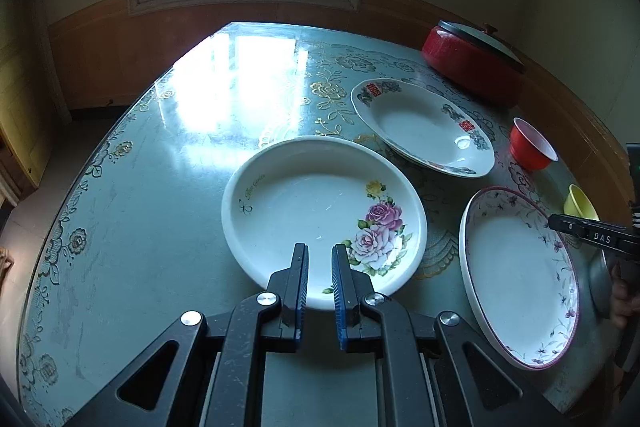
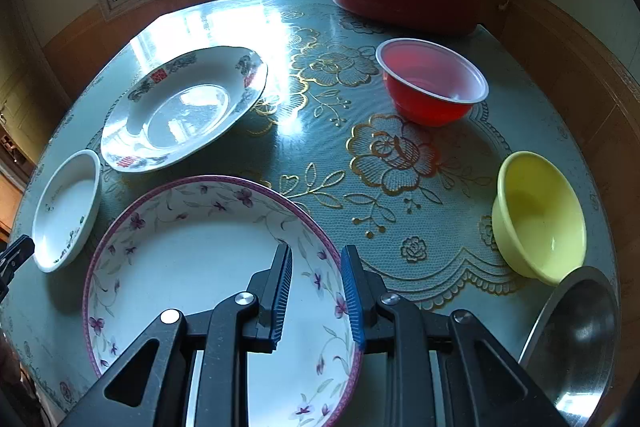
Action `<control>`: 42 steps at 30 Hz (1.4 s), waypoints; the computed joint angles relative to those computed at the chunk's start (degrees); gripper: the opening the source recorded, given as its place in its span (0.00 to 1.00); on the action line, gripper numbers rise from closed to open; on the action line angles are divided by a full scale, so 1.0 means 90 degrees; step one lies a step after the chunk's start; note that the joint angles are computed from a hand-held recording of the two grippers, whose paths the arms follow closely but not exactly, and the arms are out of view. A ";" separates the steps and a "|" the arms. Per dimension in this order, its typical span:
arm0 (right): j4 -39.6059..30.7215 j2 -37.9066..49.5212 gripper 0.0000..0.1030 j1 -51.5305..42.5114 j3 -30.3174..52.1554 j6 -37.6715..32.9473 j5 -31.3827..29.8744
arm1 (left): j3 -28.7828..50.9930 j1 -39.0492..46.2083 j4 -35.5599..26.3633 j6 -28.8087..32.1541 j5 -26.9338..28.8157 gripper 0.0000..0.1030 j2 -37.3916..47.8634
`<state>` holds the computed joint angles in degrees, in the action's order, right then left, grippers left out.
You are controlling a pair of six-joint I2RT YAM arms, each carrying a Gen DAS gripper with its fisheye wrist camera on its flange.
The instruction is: Organize plates and bowls
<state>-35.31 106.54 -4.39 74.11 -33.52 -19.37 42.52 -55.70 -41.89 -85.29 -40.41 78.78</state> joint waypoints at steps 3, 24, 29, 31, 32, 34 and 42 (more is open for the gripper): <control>-0.0515 0.0270 0.25 0.0106 0.0467 0.0124 -0.0373 | 0.0059 0.0201 0.0103 0.0339 0.0023 0.12 -0.0019; -0.1945 0.1884 0.30 0.0442 0.2966 0.0144 -0.0287 | 0.0712 0.1905 0.1611 0.2861 0.1054 0.12 0.0471; -0.2328 0.2242 0.33 -0.0069 0.2907 -0.0048 -0.0324 | 0.0747 0.1780 0.1967 0.3073 0.1364 0.12 0.0788; -0.2329 0.2193 0.33 -0.0223 0.2683 -0.0227 -0.0645 | 0.0818 0.1696 0.2020 0.3170 0.1410 0.12 0.0936; -0.2172 0.2089 0.32 -0.0238 0.2479 -0.0233 -0.0598 | 0.0875 0.1639 0.2004 0.3191 0.1395 0.12 0.1010; -0.1935 0.1934 0.32 -0.0241 0.2182 -0.0269 -0.0547 | 0.0915 0.1557 0.2051 0.3229 0.1449 0.12 0.1078; -0.1149 0.1384 0.29 -0.0158 0.1186 -0.0482 -0.0176 | 0.1087 0.1139 0.2472 0.3626 0.1821 0.12 0.1472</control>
